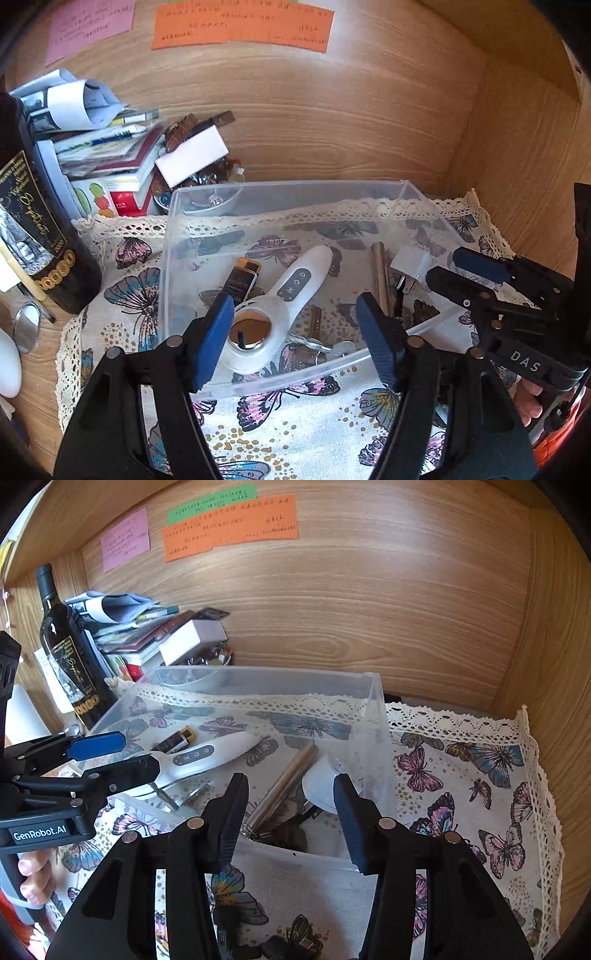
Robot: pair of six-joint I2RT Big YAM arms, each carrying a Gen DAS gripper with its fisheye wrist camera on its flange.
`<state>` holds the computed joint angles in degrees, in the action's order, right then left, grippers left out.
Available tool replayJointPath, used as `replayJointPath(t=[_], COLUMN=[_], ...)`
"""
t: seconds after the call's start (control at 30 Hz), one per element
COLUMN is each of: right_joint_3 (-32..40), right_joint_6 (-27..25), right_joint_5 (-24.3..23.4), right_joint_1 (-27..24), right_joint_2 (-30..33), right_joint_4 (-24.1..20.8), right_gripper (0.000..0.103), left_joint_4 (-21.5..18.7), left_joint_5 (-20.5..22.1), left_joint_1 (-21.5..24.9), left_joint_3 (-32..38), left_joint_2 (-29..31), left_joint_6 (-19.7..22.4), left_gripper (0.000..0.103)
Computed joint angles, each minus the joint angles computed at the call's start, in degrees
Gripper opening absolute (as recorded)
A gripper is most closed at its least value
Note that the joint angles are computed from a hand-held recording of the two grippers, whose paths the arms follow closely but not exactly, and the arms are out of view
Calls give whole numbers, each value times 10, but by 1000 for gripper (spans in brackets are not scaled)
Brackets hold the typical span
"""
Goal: Organize rigid objects
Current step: 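Carry keys and black clip over the clear box and release both inside, then grasp the black microphone with the left gripper while the right gripper grasps a small black part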
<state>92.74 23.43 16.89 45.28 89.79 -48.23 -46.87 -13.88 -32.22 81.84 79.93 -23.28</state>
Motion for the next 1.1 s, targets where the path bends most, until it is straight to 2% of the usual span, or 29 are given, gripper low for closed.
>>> replayJointPath(t=[0.07, 0.23, 0.37, 0.43, 0.5, 0.87, 1.03, 1.1], right_joint_3=[-3, -20, -33, -44, -55, -125, -158, -169], right_joint_6=[-3, -7, -9, -9, -8, 40, 61, 66], right_joint_5=[6, 30, 56, 70, 83, 108, 92, 77], right_joint_1=[3, 16, 28, 35, 41, 56, 53, 50], right_joint_2=[-8, -37, -59, -72, -84, -139, -153, -155], right_joint_4=[4, 23, 31, 37, 40, 13, -1, -5], right_gripper=[46, 58, 62, 69, 72, 74, 74, 74], left_joint_4=[3, 11, 12, 13, 12, -24, -41, -42], left_joint_5=[-14, -37, -62, -82, -93, -81, -55, -37], left_joint_1=[-7, -20, -34, -44, -53, -94, -108, -110], left_joint_3=[-2, -12, -20, -26, -32, -46, -38, -35], left_joint_2=[-8, -33, -52, -62, -71, -63, -33, -22], left_joint_6=[0, -7, -13, -14, -16, -42, -44, -44], left_gripper=[76, 88, 93, 96, 99, 100, 100, 97])
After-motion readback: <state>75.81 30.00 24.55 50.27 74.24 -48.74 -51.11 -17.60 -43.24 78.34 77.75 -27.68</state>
